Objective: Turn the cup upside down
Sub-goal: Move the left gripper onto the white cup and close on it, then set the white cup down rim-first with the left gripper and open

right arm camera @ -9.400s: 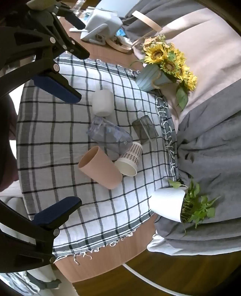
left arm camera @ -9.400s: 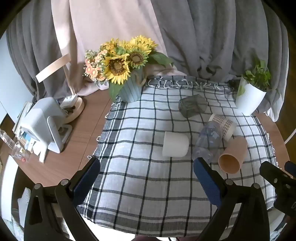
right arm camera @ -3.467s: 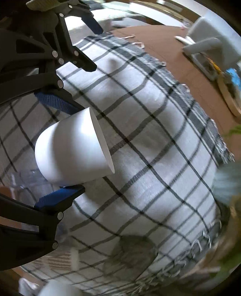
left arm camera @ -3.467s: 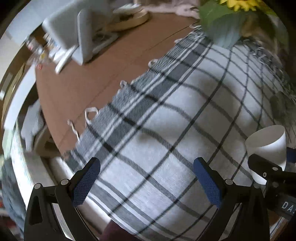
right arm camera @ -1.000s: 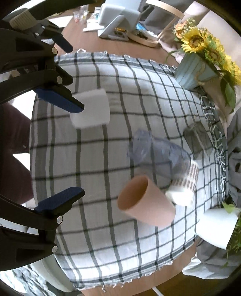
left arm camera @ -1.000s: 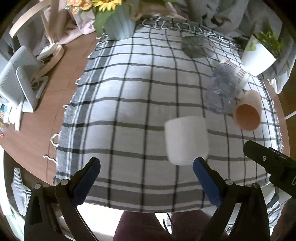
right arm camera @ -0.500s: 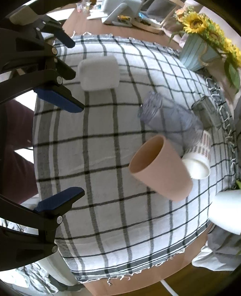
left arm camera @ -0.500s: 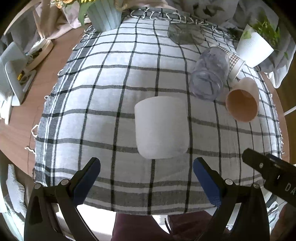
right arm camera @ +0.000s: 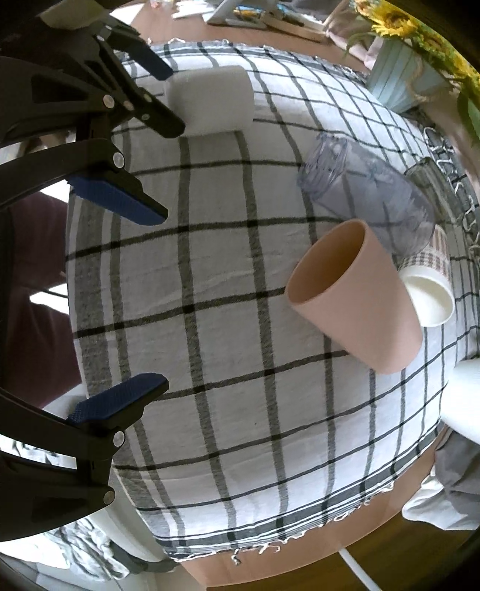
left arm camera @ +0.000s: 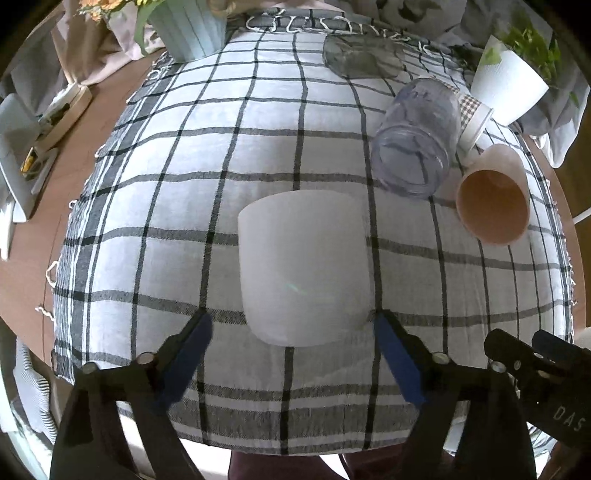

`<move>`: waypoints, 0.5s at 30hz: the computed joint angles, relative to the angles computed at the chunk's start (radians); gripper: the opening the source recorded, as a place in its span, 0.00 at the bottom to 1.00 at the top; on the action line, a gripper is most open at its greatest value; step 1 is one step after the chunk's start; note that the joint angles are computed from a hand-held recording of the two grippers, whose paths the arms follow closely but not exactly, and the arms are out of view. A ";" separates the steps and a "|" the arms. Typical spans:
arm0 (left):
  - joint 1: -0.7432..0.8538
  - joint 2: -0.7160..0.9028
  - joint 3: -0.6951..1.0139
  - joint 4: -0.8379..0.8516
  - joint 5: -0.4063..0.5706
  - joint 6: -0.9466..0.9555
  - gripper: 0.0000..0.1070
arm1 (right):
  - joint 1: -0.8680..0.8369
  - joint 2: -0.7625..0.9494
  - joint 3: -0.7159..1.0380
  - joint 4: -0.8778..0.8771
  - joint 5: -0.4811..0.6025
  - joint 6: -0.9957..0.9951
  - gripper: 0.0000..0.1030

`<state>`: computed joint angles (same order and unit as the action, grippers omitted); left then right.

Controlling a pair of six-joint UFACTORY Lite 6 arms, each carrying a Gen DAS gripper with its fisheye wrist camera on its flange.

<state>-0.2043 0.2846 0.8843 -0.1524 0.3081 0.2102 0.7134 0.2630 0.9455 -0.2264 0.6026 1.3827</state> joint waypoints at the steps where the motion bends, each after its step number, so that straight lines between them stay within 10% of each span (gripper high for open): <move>1: -0.001 0.005 0.003 0.016 -0.002 -0.015 0.78 | -0.001 0.004 0.001 0.000 -0.003 0.003 0.80; 15: 0.007 0.019 0.018 -0.077 0.012 0.111 0.61 | 0.009 0.008 -0.011 -0.007 -0.011 0.033 0.80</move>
